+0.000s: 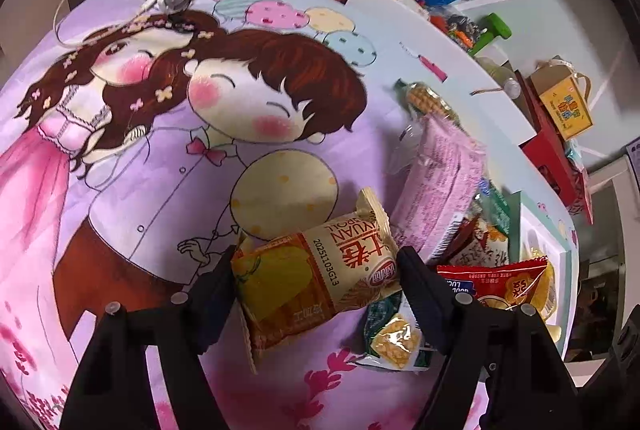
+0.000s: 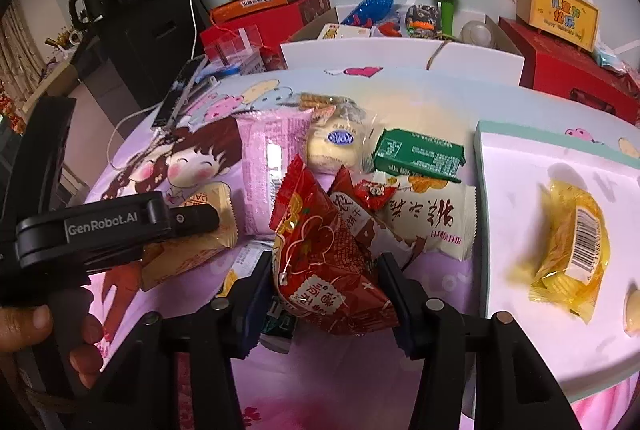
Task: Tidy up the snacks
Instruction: 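Grasp the cream bread bag with the left tool while the right tool grasps the red snack bag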
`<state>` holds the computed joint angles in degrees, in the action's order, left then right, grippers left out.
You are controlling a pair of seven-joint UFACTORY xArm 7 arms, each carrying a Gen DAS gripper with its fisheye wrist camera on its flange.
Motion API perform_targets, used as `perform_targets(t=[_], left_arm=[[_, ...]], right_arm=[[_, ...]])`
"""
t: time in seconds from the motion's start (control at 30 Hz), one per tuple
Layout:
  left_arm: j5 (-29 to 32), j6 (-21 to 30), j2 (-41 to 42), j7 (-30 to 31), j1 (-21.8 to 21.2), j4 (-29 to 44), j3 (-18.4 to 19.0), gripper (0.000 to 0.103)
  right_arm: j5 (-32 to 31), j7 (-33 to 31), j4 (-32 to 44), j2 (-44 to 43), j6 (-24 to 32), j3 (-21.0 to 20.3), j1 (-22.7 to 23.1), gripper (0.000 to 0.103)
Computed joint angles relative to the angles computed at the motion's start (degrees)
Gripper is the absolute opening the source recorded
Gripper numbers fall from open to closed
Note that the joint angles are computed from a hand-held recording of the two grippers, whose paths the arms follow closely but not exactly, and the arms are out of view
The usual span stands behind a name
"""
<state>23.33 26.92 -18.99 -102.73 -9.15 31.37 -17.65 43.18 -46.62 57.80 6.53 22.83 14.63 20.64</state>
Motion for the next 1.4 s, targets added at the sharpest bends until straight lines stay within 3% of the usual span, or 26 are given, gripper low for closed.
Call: perform_targets(t=[0.33, 0.87, 1.13, 1.4], left_arm=[[3.8, 4.2, -2.6, -2.6, 0.5, 2.3, -2.8, 0.078], [9.9, 7.7, 2.2, -1.5, -1.9, 10.3, -2.8, 0.078], [15.1, 9.2, 9.7, 1.1, -5.4, 19.0, -1.1, 0.078], [17.7, 11.0, 20.5, 8.8, -12.2, 30.5, 2.5, 0.078]], right_arm=[[4.9, -3.4, -0.3, -2.9, 0.7, -1.0, 0.1, 0.054], [8.2, -2.8, 1.2, -4.4, 1.1, -4.5, -2.2, 0.055], [8.3, 0.4, 3.2, -3.6, 1.1, -6.5, -6.2, 0.054], [7.3, 6.0, 5.6, -1.6, 0.7, -8.4, -11.1, 0.055]])
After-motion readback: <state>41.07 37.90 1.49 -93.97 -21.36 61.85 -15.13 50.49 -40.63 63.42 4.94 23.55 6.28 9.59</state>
